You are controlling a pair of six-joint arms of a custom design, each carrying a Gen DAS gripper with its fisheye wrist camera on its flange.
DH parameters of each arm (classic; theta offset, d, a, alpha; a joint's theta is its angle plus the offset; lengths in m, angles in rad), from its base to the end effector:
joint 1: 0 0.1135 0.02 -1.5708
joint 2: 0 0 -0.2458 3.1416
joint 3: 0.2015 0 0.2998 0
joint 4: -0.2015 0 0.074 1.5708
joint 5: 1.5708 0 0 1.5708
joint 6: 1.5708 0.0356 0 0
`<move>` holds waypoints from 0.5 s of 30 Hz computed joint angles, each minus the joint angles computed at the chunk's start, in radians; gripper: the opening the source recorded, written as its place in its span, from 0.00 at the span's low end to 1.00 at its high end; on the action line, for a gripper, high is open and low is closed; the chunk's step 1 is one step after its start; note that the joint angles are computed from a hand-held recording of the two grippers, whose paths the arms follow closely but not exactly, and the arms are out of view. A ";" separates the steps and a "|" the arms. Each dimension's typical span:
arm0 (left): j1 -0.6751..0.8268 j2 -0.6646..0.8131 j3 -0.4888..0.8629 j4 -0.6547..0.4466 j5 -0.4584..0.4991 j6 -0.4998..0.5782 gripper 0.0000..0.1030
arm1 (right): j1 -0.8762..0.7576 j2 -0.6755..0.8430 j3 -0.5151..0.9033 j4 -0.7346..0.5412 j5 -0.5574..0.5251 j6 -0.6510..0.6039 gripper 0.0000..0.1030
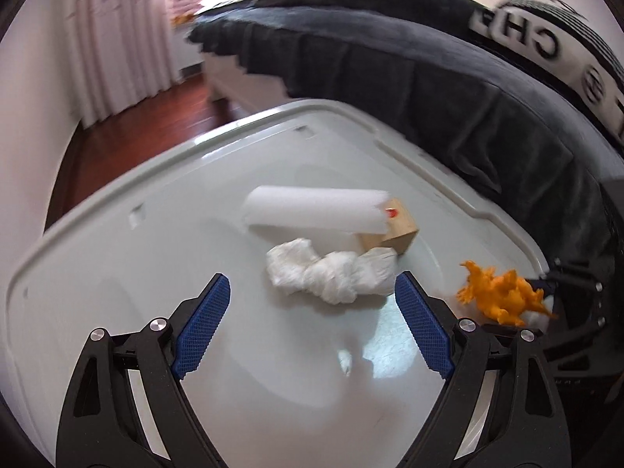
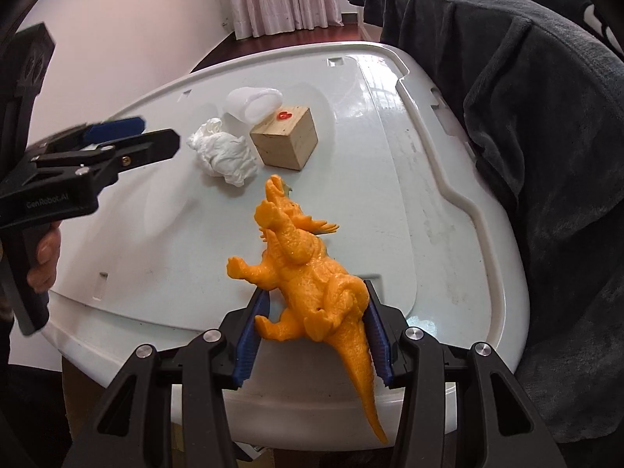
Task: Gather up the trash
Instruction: 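Grasp the white tissue with the left tool while the right tool holds the dinosaur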
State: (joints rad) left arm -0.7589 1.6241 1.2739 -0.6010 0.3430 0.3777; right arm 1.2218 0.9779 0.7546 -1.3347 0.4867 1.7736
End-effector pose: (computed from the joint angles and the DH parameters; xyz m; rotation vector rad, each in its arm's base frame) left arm 0.2762 -0.2785 0.2270 1.4837 2.0621 -0.5852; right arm 0.0785 0.1670 0.2054 0.7274 2.5535 -0.0312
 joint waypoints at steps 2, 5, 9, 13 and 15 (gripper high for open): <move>-0.011 0.011 0.011 0.002 0.035 0.063 0.82 | 0.002 0.000 0.000 -0.002 0.001 0.001 0.46; -0.033 0.048 0.045 -0.026 0.038 0.191 0.82 | 0.007 -0.003 -0.003 0.000 0.004 0.008 0.46; -0.043 0.116 0.116 -0.098 0.027 0.355 0.82 | 0.009 -0.001 -0.003 -0.002 0.004 0.010 0.46; -0.064 0.185 0.183 -0.126 0.010 0.423 0.82 | 0.007 -0.003 -0.005 0.006 0.004 0.013 0.46; -0.070 0.202 0.201 -0.127 0.022 0.447 0.82 | 0.011 -0.010 -0.010 0.006 0.005 0.020 0.46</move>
